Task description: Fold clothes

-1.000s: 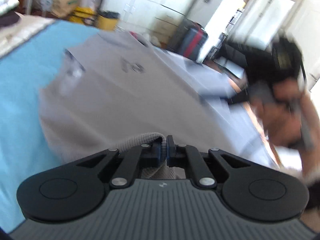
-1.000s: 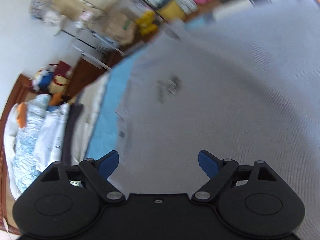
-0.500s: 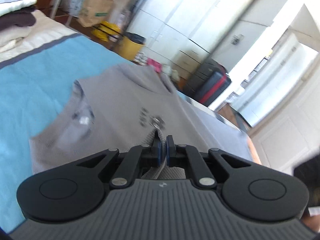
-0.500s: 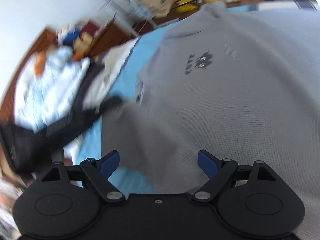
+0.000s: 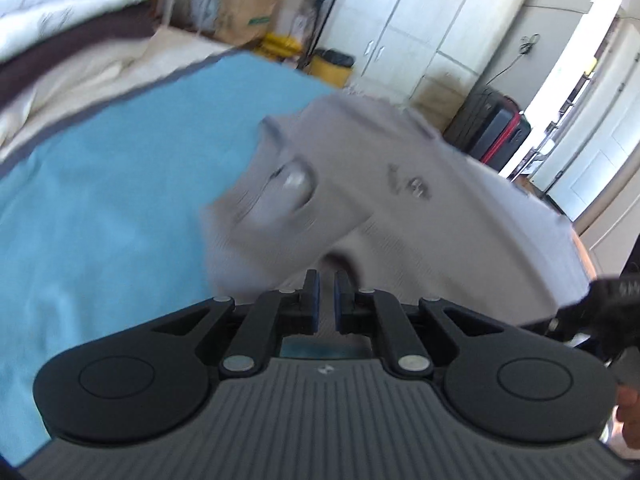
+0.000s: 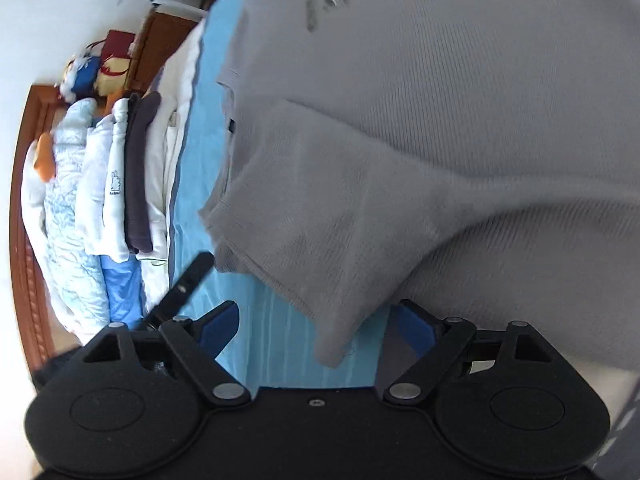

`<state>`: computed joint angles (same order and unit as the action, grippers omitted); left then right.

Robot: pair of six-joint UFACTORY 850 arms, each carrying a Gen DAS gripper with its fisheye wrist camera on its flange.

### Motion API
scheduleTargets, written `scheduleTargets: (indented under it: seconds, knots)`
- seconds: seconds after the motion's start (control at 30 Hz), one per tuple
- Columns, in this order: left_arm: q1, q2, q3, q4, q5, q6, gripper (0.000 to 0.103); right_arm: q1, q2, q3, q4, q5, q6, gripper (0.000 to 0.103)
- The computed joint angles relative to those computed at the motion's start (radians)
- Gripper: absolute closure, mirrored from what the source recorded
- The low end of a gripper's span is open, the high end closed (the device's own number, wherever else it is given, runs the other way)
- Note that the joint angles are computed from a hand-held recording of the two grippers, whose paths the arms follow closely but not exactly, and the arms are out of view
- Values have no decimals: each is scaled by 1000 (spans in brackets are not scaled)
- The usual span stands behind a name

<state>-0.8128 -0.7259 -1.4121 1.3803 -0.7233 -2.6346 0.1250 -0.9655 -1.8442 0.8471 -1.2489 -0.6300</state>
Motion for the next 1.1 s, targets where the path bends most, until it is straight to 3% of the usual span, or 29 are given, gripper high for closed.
scheduleTargets:
  seconds: [0.13,0.2,0.27,0.33,0.4,0.43,0.5,0.63,0.77,0.83,0.93,1.1]
  knots:
    - [-9,-20,-23,-62,-64,167,93,-9,15,40,44,34,38,15]
    - [-11,-27,-30,-64,-83,218,80,-15,32,63,81,65,-15,35]
    - [-11,-39,-52,-129,-100,265,52,-14,68,98,118,108,-125,39]
    - [-9,-41,-51,-168,-110,264,51,-17,97,130,172,140,-204,53]
    - [-4,-6,10,-115,-68,145,51,-14,116,147,209,196,-266,86]
    - [1,14,46,-74,-41,54,51,-9,120,150,219,238,-289,90]
    - [7,46,103,-10,-10,-106,51,-4,133,163,267,322,-358,91]
    - [8,38,97,-61,-11,-78,49,3,96,109,326,392,-368,96]
    - [13,52,132,36,33,-220,49,26,133,155,521,509,-596,96]
    - [15,60,146,77,51,-269,49,9,139,164,690,441,-726,97]
    - [17,56,140,84,47,-278,49,7,139,143,770,404,-832,97]
    - [20,47,120,60,20,-280,49,36,120,125,691,506,-800,97]
